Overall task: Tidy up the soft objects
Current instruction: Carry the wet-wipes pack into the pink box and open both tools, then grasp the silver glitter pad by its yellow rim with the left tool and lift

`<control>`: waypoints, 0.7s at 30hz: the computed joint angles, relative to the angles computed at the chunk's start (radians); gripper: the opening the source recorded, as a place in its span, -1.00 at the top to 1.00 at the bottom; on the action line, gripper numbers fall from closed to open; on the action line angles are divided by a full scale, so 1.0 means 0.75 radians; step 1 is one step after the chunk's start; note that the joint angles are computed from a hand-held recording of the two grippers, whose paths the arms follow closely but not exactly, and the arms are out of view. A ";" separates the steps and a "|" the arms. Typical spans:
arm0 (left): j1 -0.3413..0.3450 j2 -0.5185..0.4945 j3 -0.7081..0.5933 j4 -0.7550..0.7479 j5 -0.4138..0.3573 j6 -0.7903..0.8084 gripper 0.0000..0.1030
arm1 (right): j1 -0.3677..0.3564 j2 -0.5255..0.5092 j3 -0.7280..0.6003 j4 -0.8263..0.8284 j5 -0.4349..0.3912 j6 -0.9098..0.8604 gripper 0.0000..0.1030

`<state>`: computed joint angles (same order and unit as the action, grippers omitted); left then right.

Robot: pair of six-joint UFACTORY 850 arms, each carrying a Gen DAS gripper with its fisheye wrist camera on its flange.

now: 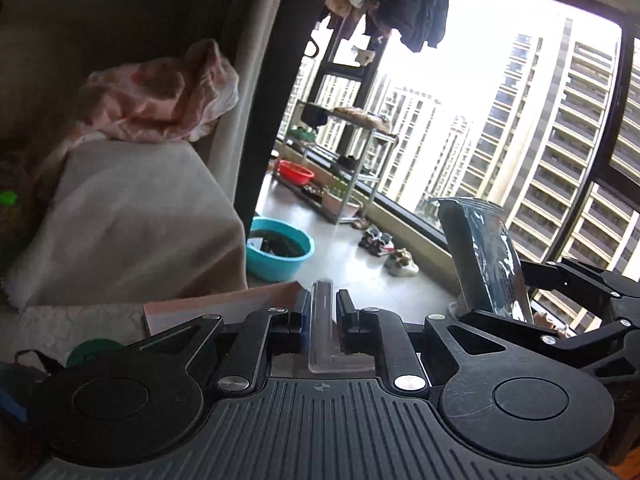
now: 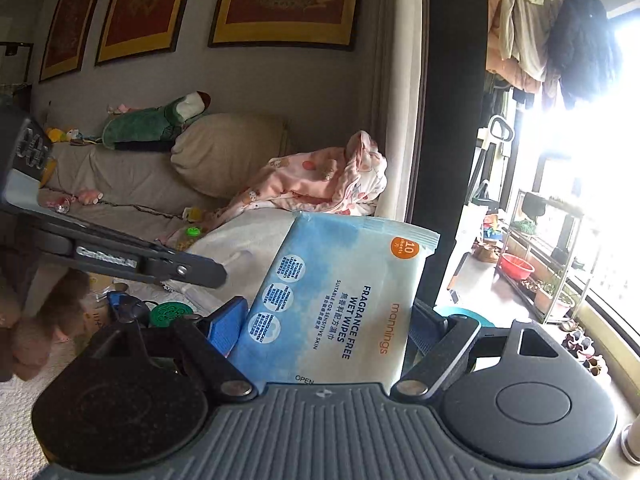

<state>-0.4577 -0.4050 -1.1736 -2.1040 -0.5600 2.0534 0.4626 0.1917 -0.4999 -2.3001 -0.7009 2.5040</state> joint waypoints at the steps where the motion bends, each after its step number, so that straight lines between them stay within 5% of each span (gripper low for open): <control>1: -0.002 -0.041 -0.028 -0.005 0.030 -0.011 0.67 | -0.047 -0.042 -0.025 -0.085 0.058 0.085 -0.65; 4: 0.018 -0.116 -0.075 0.017 0.078 -0.057 0.67 | -0.175 -0.189 -0.127 -0.363 0.291 0.409 -0.65; 8: 0.080 -0.083 0.000 0.014 0.030 -0.024 0.68 | -0.215 -0.281 -0.147 -0.552 0.266 0.656 -0.66; 14: 0.165 0.080 0.243 0.084 -0.020 0.028 0.68 | -0.146 -0.333 -0.168 -0.395 0.205 0.505 -0.66; 17: 0.223 0.163 0.377 0.136 -0.072 0.024 0.68 | -0.119 -0.368 -0.215 -0.323 0.269 0.454 -0.66; 21: 0.292 0.257 0.519 0.149 0.006 0.077 0.67 | -0.027 -0.401 -0.257 -0.231 0.309 0.336 -0.66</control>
<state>-0.2390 -0.2121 -0.7844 -1.9923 -0.5556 2.1112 0.4422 -0.1091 -0.6929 -2.4731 -0.4689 2.7562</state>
